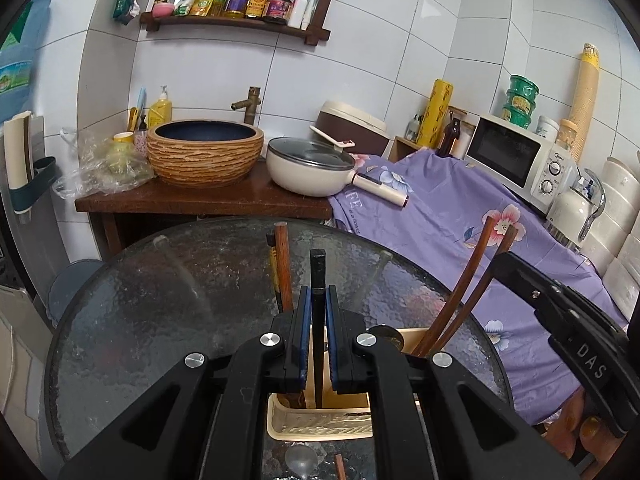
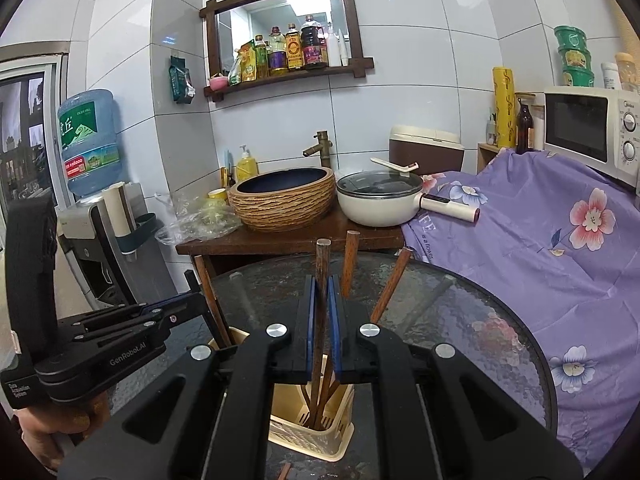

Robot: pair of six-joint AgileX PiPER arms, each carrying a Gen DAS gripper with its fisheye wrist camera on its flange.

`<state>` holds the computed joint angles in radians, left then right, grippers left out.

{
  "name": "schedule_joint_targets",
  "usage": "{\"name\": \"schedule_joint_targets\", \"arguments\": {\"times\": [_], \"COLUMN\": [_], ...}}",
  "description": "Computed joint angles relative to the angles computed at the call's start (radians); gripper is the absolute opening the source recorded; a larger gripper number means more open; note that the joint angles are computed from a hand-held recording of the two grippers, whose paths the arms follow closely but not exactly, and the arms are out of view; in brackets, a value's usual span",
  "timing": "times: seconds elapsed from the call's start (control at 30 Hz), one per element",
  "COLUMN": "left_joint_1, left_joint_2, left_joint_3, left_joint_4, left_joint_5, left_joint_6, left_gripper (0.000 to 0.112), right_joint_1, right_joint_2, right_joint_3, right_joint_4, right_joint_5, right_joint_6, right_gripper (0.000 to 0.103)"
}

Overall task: Organize utensils
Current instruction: 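Lower the chopsticks into the holder and open both tools, then move both tools back down toward the last utensils on the table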

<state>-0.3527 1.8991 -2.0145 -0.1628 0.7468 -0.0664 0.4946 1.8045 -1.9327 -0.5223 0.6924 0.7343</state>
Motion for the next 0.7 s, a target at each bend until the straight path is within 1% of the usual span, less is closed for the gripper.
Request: {"name": "schedule_joint_targets", "arguments": {"times": [0.07,0.13,0.17,0.2,0.23,0.27,0.3,0.33,0.43,0.5,0.53,0.6,0.63,0.7], "left_joint_1": [0.002,0.002,0.001,-0.002,-0.005,-0.010,-0.011,-0.012,-0.007,0.009,0.019,0.038,0.047,0.055], "left_joint_2": [0.000,-0.018,-0.030,-0.040,-0.058,-0.082,-0.111,-0.135,-0.213,-0.259,-0.284,-0.317,-0.329,-0.341], "left_joint_3": [0.006,0.036,0.052,0.066,0.091,0.128,0.175,0.213,0.332,0.406,0.449,0.514,0.547,0.592], "left_joint_4": [-0.009,-0.018,-0.020,-0.019,-0.017,-0.005,0.007,0.015,0.071,0.078,0.081,0.086,0.093,0.134], "left_joint_5": [-0.004,-0.026,-0.036,-0.045,-0.061,-0.086,-0.122,-0.150,-0.219,-0.253,-0.272,-0.295,-0.301,-0.301], "left_joint_6": [0.008,0.019,0.029,0.034,0.042,0.035,0.025,0.019,-0.028,-0.044,-0.056,-0.069,-0.074,-0.106], "left_gripper": [0.007,0.008,0.011,0.020,0.027,0.045,0.060,0.064,0.070,0.081,0.083,0.086,0.087,0.088], "right_joint_1": [-0.002,0.007,0.014,0.021,0.036,0.048,0.063,0.079,0.114,0.143,0.167,0.201,0.219,0.233], "right_joint_2": [-0.002,-0.015,-0.019,-0.030,-0.052,-0.066,-0.078,-0.093,-0.137,-0.165,-0.184,-0.202,-0.211,-0.208], "right_joint_3": [0.004,0.029,0.037,0.059,0.105,0.134,0.158,0.189,0.270,0.326,0.369,0.417,0.448,0.473], "right_joint_4": [0.003,-0.039,-0.064,-0.099,-0.175,-0.232,-0.285,-0.330,-0.393,-0.440,-0.478,-0.505,-0.505,-0.450], "right_joint_5": [-0.001,-0.007,-0.007,-0.015,-0.033,-0.038,-0.032,-0.030,-0.025,-0.019,-0.011,0.002,0.005,0.002], "right_joint_6": [-0.001,0.026,0.043,0.073,0.144,0.193,0.230,0.258,0.319,0.365,0.404,0.437,0.449,0.416], "right_gripper": [0.008,0.013,0.030,0.052,0.057,0.058,0.058,0.058,0.058,0.058,0.058,0.058,0.058,0.059]}}
